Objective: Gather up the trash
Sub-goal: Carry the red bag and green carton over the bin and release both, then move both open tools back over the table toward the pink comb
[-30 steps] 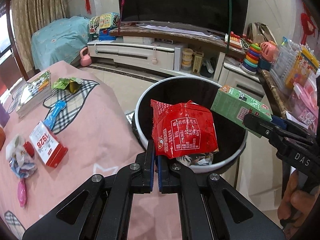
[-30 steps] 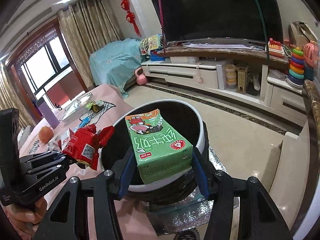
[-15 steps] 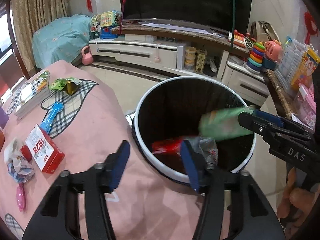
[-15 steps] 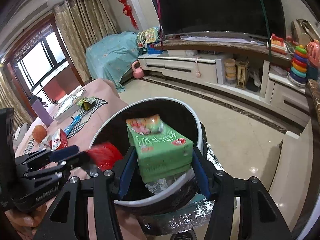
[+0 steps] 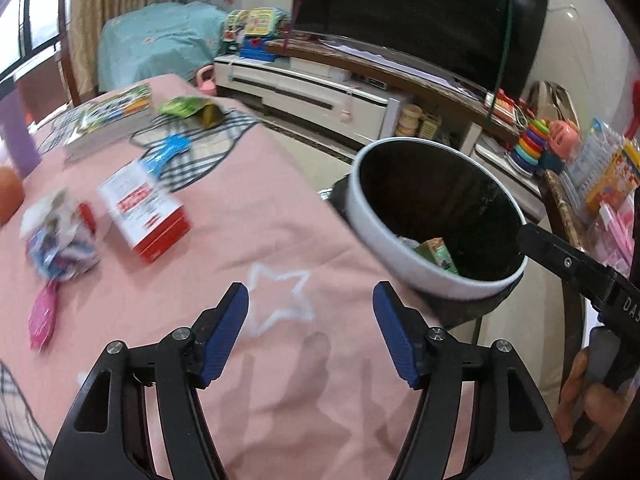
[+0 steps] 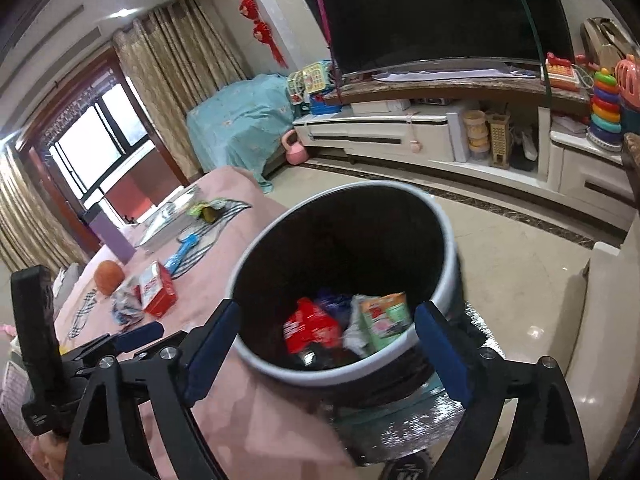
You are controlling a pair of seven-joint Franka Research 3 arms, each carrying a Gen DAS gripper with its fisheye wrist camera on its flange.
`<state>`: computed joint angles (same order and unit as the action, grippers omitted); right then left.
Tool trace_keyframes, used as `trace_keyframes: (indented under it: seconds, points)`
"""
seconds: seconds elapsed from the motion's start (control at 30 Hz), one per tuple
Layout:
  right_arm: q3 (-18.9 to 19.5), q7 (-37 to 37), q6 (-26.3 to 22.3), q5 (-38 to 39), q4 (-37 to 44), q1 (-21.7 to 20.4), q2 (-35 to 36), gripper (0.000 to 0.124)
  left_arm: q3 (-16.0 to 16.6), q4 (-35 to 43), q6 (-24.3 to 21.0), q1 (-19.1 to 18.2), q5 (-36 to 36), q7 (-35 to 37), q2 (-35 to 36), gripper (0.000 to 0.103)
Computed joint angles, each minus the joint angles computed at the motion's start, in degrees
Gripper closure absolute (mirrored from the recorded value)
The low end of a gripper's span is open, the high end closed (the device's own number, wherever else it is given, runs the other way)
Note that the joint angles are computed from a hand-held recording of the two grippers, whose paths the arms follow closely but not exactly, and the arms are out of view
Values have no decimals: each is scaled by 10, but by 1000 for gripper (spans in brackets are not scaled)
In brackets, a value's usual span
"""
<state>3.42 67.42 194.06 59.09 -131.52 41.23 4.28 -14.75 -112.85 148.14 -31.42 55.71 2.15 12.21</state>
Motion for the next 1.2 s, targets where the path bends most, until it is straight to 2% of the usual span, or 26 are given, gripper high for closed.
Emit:
trace_keyframes:
  seconds: [0.1, 0.23, 0.3, 0.37, 0.5, 0.6, 0.8, 0.93, 1.1, 1.13, 1.2]
  points:
    - [45, 71, 7, -72, -12, -37, 2, 33, 1, -48, 2, 3, 14, -39, -36, 34]
    - [39, 74, 8, -76, -5, -8, 10, 31, -9, -108, 11, 20, 18, -81, -78, 33]
    - [64, 113, 7, -120, -8, -29, 13, 30, -15, -134, 17, 31, 17, -97, -96, 33]
    - [69, 138, 6, -149, -7, -31, 17, 30, -21, -156, 19, 41, 13, -110, -112, 33]
    - [49, 146, 5, -160, 6, 3, 30, 28, -30, -197, 28, 59, 14, -138, -146, 33]
    - [54, 165, 3, -186, 12, 5, 39, 27, -40, -221, 26, 71, 12, -154, -169, 32]
    - [-31, 157, -20, -170, 35, 106, 56, 27, -52, -266, 43, 92, 2, -178, -203, 30]
    - [-36, 177, -23, -202, 41, 114, 66, 27, -57, -293, 52, 103, -6, -187, -225, 29]
    - [-75, 198, -39, -237, 55, 153, 79, 27, -67, -315, 46, 112, -15, -191, -248, 29]
    - [-63, 203, -40, -247, 58, 141, 81, 27, -68, -319, 44, 114, -17, -191, -254, 29]
    - [-68, 216, -46, -262, 64, 143, 87, 27, -70, -326, 42, 117, -23, -189, -261, 29]
